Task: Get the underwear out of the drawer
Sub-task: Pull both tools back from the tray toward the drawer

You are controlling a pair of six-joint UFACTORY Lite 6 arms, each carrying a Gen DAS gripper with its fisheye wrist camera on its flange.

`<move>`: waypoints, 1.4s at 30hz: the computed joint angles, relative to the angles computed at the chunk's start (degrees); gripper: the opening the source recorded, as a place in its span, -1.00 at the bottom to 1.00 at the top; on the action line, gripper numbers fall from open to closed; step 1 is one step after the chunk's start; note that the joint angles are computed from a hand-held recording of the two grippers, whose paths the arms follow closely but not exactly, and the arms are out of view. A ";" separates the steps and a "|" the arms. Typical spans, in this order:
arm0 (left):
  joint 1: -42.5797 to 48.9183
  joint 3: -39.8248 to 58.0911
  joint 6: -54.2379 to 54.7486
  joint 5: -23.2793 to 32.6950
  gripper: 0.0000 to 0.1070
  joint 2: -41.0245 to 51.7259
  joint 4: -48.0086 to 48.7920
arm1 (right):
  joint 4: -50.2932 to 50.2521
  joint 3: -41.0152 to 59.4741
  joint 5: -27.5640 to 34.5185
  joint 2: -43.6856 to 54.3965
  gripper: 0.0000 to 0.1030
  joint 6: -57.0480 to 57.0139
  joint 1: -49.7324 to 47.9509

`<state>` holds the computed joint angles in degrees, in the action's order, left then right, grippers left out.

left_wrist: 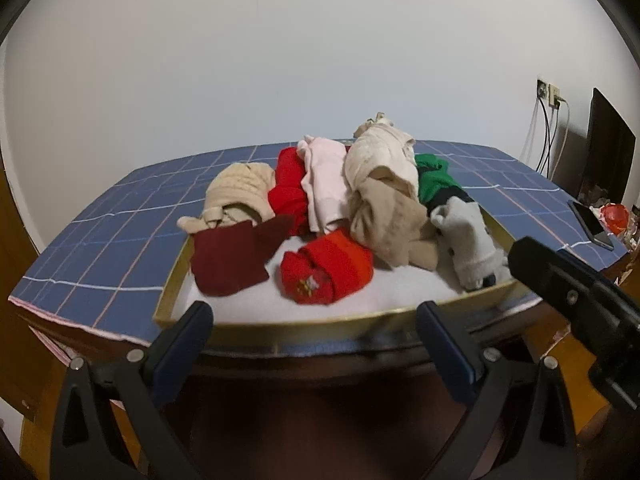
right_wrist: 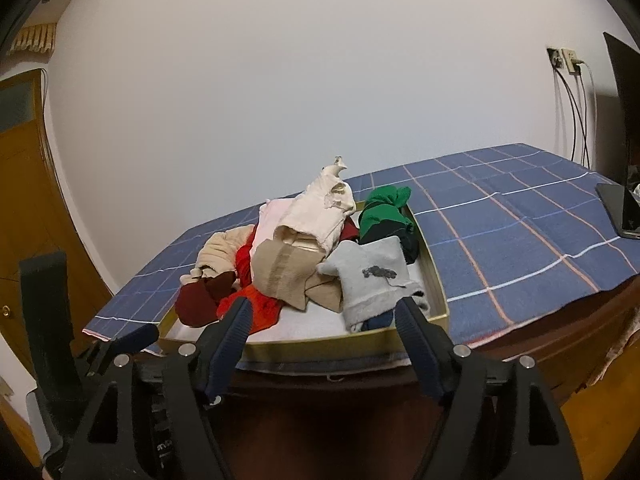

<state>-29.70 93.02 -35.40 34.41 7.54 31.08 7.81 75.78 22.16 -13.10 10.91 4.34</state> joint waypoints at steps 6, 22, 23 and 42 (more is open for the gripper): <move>-2.10 -4.51 -4.73 -0.53 0.92 -3.17 5.01 | 0.23 -4.25 -2.88 -2.94 0.53 0.91 0.45; -4.55 -22.86 -14.15 -2.43 0.92 -21.73 12.00 | -24.61 -14.63 0.29 -16.75 0.54 28.10 9.45; -4.67 -24.03 -14.09 -2.50 0.92 -23.06 11.84 | -29.66 -15.23 1.74 -18.11 0.54 33.16 11.42; -22.64 -38.71 -31.55 14.59 0.92 -39.54 26.72 | -75.66 -25.29 44.93 -34.91 0.54 77.30 60.47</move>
